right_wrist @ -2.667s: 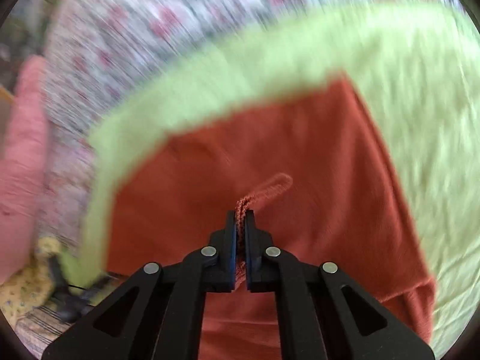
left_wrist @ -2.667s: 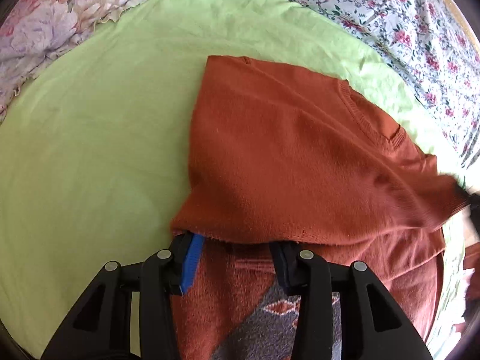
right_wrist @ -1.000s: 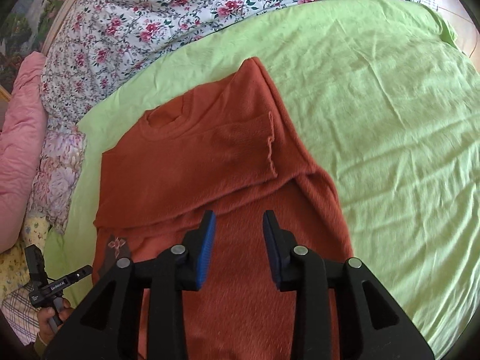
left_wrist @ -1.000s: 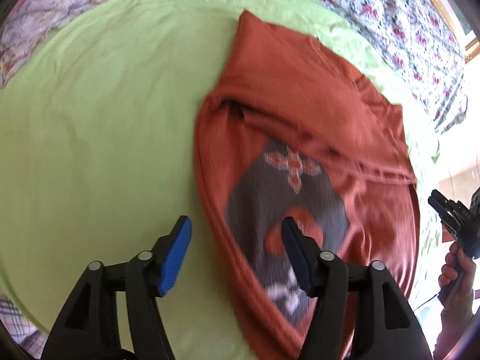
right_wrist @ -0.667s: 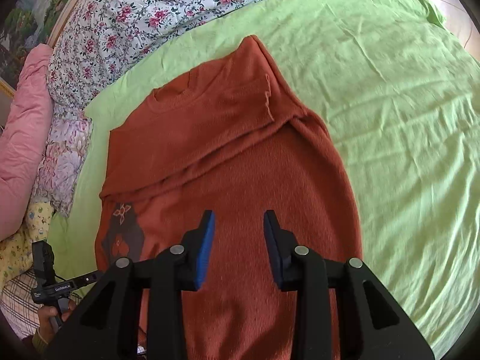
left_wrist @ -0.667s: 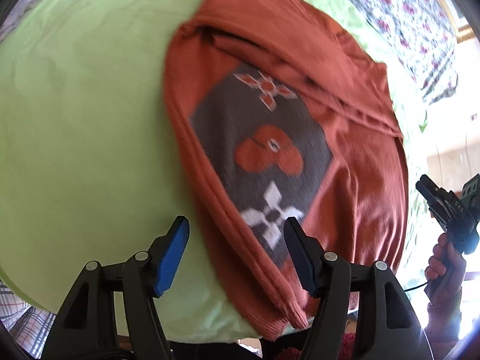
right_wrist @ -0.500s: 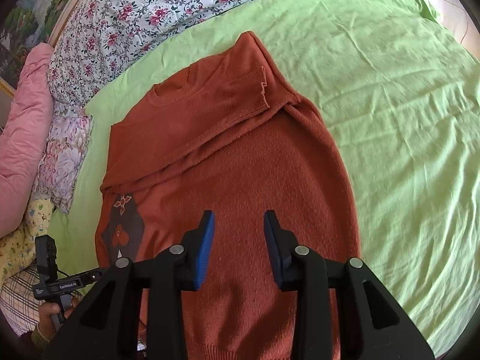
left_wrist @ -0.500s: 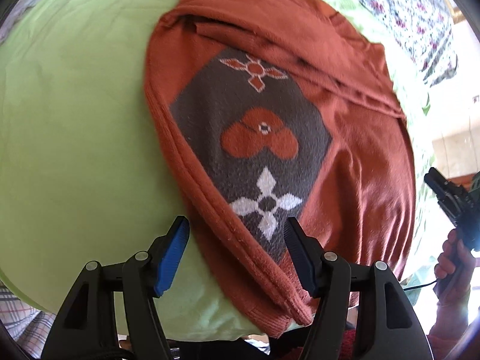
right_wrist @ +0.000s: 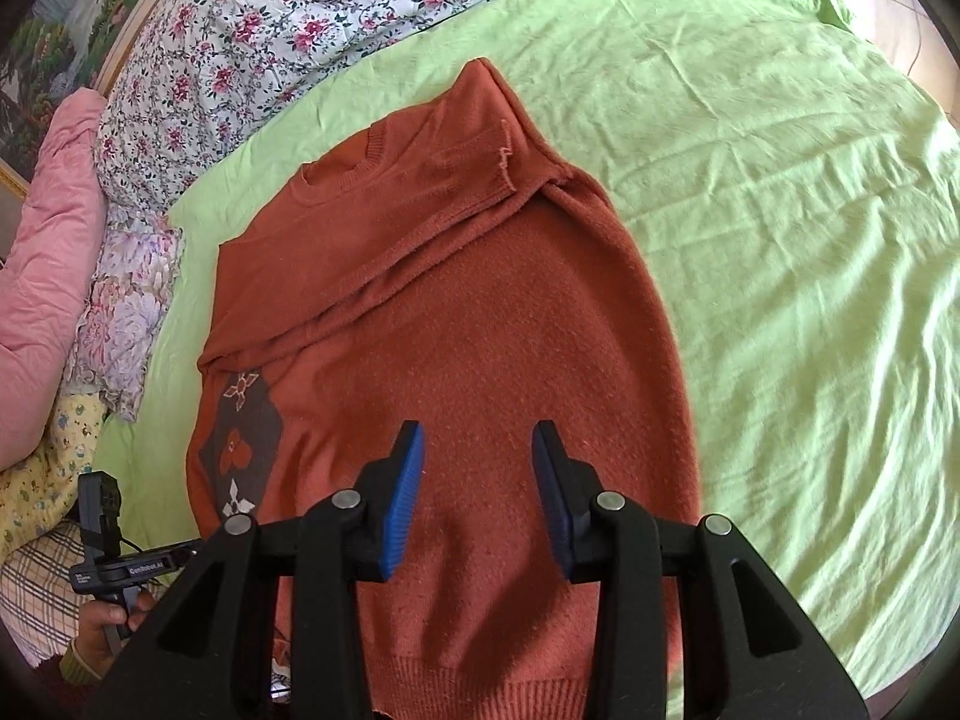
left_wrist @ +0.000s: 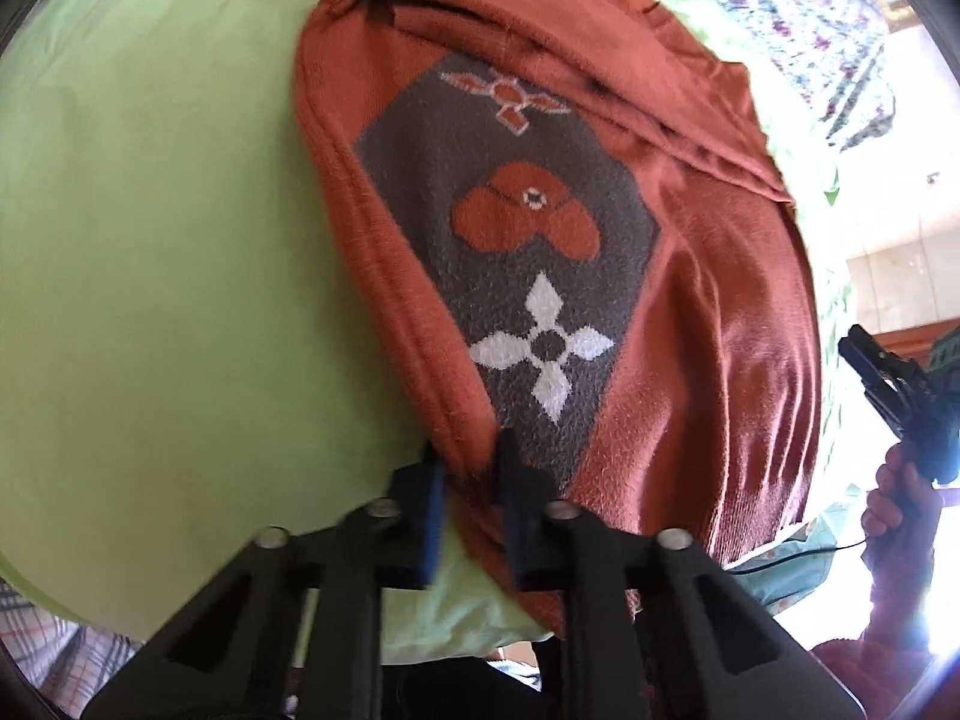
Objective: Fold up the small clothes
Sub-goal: 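Grasp the ribbed hem of the sweater with the left tool, then grasp the hem with the right tool while the left tool holds it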
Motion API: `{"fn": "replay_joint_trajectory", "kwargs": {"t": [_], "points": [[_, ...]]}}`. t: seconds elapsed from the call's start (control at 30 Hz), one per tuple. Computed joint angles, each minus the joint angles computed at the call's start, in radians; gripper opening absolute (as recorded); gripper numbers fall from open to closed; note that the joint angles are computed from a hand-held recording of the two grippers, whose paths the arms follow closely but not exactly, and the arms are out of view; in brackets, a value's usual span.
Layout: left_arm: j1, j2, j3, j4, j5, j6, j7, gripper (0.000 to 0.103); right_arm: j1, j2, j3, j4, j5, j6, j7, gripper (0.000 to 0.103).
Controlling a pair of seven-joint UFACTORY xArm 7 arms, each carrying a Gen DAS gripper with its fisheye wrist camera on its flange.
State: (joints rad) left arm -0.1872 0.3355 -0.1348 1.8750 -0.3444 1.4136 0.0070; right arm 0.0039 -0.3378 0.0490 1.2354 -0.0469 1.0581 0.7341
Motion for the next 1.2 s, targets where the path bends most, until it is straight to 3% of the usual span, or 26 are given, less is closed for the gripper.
{"fn": "replay_joint_trajectory", "kwargs": {"t": [0.2, 0.43, 0.5, 0.57, 0.63, 0.8, 0.9, 0.93, 1.0, 1.03, 1.07, 1.1, 1.2], "points": [[0.072, -0.097, 0.011, -0.102, -0.118, -0.047, 0.132, 0.005, -0.011, -0.084, 0.001, -0.062, -0.007, 0.034, 0.029, 0.039], [0.111, -0.125, 0.04, -0.176, -0.158, -0.041, 0.16, 0.007, -0.023, -0.182, -0.011, -0.125, 0.005, 0.125, 0.012, 0.039], [0.113, -0.12, 0.038, -0.181, -0.173, -0.017, 0.149, 0.014, -0.021, -0.2, -0.019, -0.144, 0.027, 0.145, 0.003, 0.039], [0.114, -0.11, 0.034, -0.181, -0.186, 0.025, 0.142, 0.047, -0.018, -0.226, -0.031, -0.172, 0.057, 0.161, -0.008, 0.04], [0.109, -0.116, 0.031, -0.199, -0.187, 0.043, 0.141, 0.059, -0.013, -0.259, -0.042, -0.207, 0.087, 0.163, -0.023, 0.046], [0.088, -0.145, 0.026, -0.243, -0.173, 0.034, 0.165, 0.063, -0.002, -0.334, -0.057, -0.286, 0.159, 0.171, -0.049, 0.047], [0.079, -0.154, 0.029, -0.264, -0.175, 0.012, 0.161, 0.06, 0.007, -0.362, -0.049, -0.333, 0.191, 0.122, -0.05, 0.048], [0.077, -0.153, 0.029, -0.262, -0.173, 0.012, 0.163, 0.055, 0.013, -0.365, -0.05, -0.346, 0.208, 0.099, -0.052, 0.049], [0.068, -0.139, 0.028, -0.241, -0.14, 0.022, 0.168, 0.04, 0.038, -0.367, -0.062, -0.38, 0.256, 0.034, -0.073, 0.048], [0.066, -0.136, 0.028, -0.235, -0.131, 0.026, 0.169, 0.025, 0.051, -0.37, -0.07, -0.398, 0.283, 0.002, -0.088, 0.046], [0.068, -0.129, 0.028, -0.228, -0.132, 0.038, 0.173, 0.008, 0.061, -0.373, -0.078, -0.411, 0.305, -0.016, -0.099, 0.029], [0.074, -0.125, 0.029, -0.224, -0.143, 0.052, 0.18, 0.007, 0.068, -0.368, -0.085, -0.412, 0.323, -0.014, -0.105, 0.006], [0.073, -0.158, 0.028, -0.263, -0.146, 0.021, 0.215, 0.005, 0.087, -0.39, -0.09, -0.426, 0.344, 0.004, -0.144, 0.006]]}}
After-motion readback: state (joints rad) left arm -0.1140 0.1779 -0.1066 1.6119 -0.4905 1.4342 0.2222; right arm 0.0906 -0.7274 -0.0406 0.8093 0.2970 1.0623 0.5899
